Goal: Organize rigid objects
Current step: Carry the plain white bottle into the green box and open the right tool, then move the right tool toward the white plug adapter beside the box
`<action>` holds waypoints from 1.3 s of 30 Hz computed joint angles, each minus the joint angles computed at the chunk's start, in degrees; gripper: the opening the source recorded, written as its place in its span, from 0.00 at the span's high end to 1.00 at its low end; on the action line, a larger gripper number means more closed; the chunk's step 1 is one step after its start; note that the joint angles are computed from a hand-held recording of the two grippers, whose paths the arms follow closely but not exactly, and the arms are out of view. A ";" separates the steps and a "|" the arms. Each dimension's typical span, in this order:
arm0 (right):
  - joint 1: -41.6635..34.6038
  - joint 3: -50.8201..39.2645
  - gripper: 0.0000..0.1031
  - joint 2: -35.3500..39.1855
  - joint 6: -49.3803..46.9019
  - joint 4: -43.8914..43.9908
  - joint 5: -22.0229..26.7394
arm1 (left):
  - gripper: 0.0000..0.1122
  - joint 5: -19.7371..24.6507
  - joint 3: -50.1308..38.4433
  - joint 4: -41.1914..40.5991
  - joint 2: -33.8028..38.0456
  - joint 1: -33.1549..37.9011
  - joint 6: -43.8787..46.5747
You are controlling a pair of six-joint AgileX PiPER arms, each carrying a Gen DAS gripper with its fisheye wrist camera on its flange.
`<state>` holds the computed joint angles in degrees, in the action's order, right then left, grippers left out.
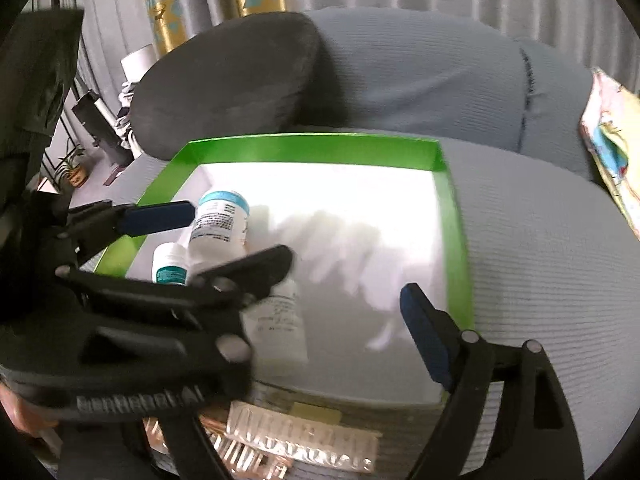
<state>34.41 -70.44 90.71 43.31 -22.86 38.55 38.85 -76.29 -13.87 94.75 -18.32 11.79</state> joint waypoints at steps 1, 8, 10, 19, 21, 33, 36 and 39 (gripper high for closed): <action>0.48 0.22 0.14 -0.70 1.56 -1.46 0.87 | 0.22 -0.22 0.64 -0.11 -0.66 0.25 0.17; 3.94 2.79 0.03 -5.52 10.34 -9.50 6.71 | 0.09 -2.15 5.19 1.53 -5.90 1.36 -1.17; 4.88 3.76 0.01 -7.35 11.96 -10.24 8.16 | 0.09 -2.29 6.44 0.93 -7.51 1.90 -0.44; 10.62 4.43 0.01 -11.34 18.32 -12.77 15.47 | 0.09 -1.97 10.90 1.35 -14.23 3.44 -0.07; 12.29 4.25 0.01 -11.75 19.64 -13.56 17.02 | 0.09 -1.50 12.03 1.47 -15.98 3.87 0.12; 23.18 3.55 0.01 -14.07 25.09 -15.52 24.75 | 0.09 1.80 18.48 -1.71 -26.42 7.70 5.05; 25.44 3.39 0.01 -14.43 26.70 -15.68 25.97 | 0.09 2.48 19.67 -1.93 -28.37 8.24 5.59; 27.68 3.42 0.01 -14.55 28.13 -16.01 27.40 | 0.09 3.41 20.87 -2.86 -30.15 9.14 6.72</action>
